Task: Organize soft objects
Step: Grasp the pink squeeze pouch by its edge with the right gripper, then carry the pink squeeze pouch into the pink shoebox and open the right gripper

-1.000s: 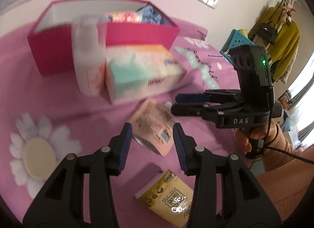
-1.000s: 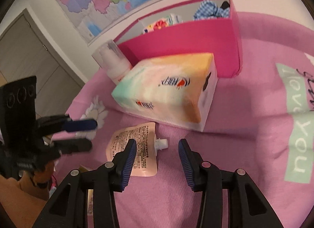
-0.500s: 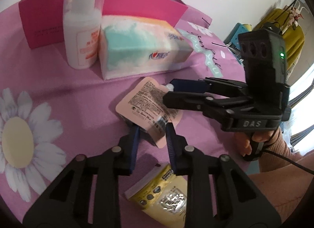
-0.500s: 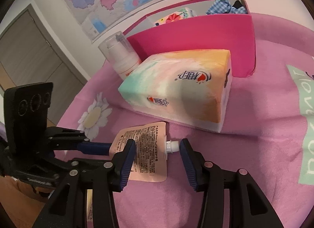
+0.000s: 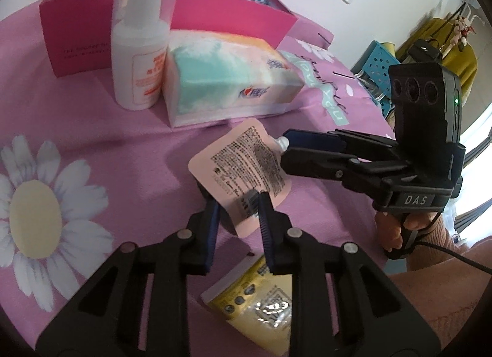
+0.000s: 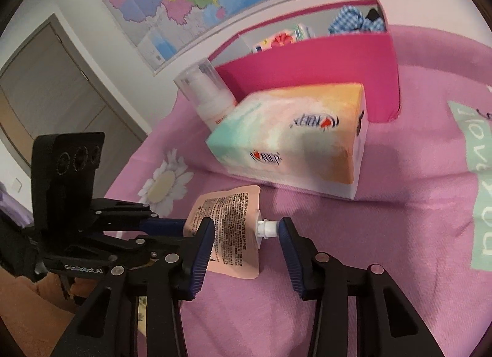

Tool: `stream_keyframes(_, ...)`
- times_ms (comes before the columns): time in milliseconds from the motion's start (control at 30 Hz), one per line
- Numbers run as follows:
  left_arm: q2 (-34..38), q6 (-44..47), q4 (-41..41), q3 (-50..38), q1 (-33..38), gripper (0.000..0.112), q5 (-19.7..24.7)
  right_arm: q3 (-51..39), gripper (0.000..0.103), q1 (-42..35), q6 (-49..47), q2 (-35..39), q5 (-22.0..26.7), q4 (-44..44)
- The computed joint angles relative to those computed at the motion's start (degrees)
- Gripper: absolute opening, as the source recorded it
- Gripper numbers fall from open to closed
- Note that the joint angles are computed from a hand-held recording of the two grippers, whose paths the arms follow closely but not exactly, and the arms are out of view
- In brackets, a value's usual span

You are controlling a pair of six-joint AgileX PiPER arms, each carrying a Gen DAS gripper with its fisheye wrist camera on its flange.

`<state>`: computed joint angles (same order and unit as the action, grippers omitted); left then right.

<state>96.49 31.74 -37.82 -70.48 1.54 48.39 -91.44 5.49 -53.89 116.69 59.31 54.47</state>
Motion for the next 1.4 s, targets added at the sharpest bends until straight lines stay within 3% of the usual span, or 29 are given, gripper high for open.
stream_keyframes(367,-3.17,0.90,-0.09,-3.32,-0.19,0.027,1.45,0.51,0.044,-2.31,-1.17,-4.32,1.07,1.56)
stream_keyframes(767,1.47,-2.58,3.40,-19.03,-0.46,0.027,4.76,-9.70,0.044,-2.36,2.25,-3.40,0.26,2.00)
stream_keyframes(1100,10.01,-7.60,7.36,-38.39,0.25,0.027,10.43,-26.49,0.044,-1.40,8.92,4.00,1.40,-0.15)
stream_keyframes(1400,20.40,-12.04,9.36,-57.31,1.68,0.027,16.97,-49.04,0.044,0.55,18.92,15.04,5.04,-5.34)
